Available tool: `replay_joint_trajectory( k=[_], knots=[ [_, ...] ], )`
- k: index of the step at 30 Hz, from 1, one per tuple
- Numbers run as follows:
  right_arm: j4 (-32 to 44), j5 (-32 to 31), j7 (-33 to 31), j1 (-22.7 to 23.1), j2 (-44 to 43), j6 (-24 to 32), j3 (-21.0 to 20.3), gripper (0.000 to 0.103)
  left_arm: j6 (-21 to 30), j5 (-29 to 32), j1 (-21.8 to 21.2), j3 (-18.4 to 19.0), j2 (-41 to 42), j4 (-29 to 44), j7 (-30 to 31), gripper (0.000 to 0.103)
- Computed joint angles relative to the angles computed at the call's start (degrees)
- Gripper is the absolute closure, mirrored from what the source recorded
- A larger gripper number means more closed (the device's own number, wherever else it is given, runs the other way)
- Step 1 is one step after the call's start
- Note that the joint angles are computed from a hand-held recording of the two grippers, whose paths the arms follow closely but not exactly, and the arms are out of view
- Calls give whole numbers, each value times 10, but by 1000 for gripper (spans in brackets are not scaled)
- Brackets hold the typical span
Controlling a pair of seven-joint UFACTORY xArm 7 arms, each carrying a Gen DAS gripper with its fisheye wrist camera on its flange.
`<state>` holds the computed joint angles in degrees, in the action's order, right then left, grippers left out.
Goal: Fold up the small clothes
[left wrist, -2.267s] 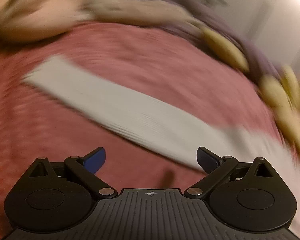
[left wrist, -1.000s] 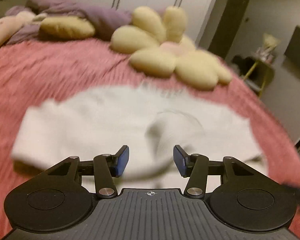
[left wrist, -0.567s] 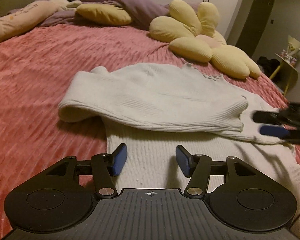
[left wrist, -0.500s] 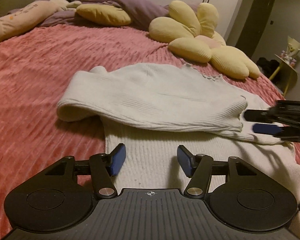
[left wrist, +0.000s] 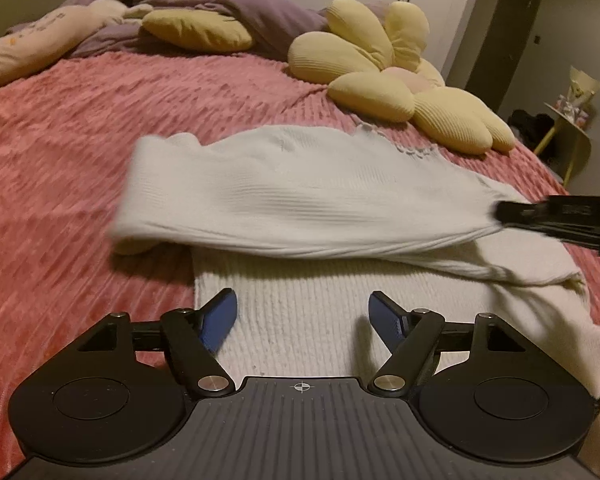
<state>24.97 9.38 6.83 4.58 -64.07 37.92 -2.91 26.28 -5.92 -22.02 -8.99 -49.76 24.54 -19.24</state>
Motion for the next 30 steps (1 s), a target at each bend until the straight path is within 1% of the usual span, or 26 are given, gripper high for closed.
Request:
replay_joint_trajectory(
  k=[2, 5, 8, 9, 11, 12, 13, 15, 17, 19, 21, 22, 23, 24, 25, 28, 30],
  knots=[
    [-3, -27, 4, -38, -27, 3, 6, 93, -1, -4, 1, 2, 0, 2, -6, 25],
    [4, -81, 12, -109, -34, 26, 19, 93, 1, -4, 6, -3, 8, 8, -15, 25],
    [4, -112, 19, -148, -35, 52, 13, 93, 7, 3, 8, -7, 12, 14, -16, 25],
    [3, -112, 23, -154, -37, 59, 5, 90, 9, 5, 8, -7, 13, 16, -15, 25],
    [4, -85, 31, -145, -36, 84, -32, 85, 12, 6, 8, -6, 15, 18, -13, 25],
    [3, -72, 37, -143, -37, 92, -43, 80, 15, 7, 8, -6, 16, 20, -14, 25],
    [0, -59, 40, -141, -41, 97, -54, 77, 17, 7, 9, -7, 17, 22, -15, 25],
    [-6, -45, 43, -138, -42, 98, -58, 68, 19, 8, 10, -9, 16, 25, -17, 25],
    [-4, -43, 49, -143, -34, 99, -52, 68, 20, 10, 9, -9, 15, 26, -14, 25],
    [-5, -32, 57, -140, -26, 87, -54, 62, 20, 17, 12, -14, 19, 29, -11, 25],
    [6, -33, 58, -138, -5, 91, -48, 60, 25, 27, 23, -23, 27, 35, -15, 25],
    [10, -37, 55, -138, 4, 91, -46, 60, 26, 32, 29, -28, 29, 38, -19, 25],
    [13, -42, 51, -137, 9, 91, -40, 68, 25, 36, 32, -29, 31, 41, -22, 25],
    [15, -48, 40, -132, 10, 90, -40, 77, 23, 38, 35, -29, 32, 42, -23, 25],
    [15, -53, 28, -128, 9, 89, -38, 95, 21, 42, 37, -29, 34, 43, -23, 25],
    [2, -85, 2, -137, -18, 56, -18, 95, 24, 59, 56, -37, 42, 51, -31, 26],
    [-4, -107, -6, -150, -32, 36, -5, 95, 24, 62, 61, -36, 51, 56, -37, 27]
  ],
)
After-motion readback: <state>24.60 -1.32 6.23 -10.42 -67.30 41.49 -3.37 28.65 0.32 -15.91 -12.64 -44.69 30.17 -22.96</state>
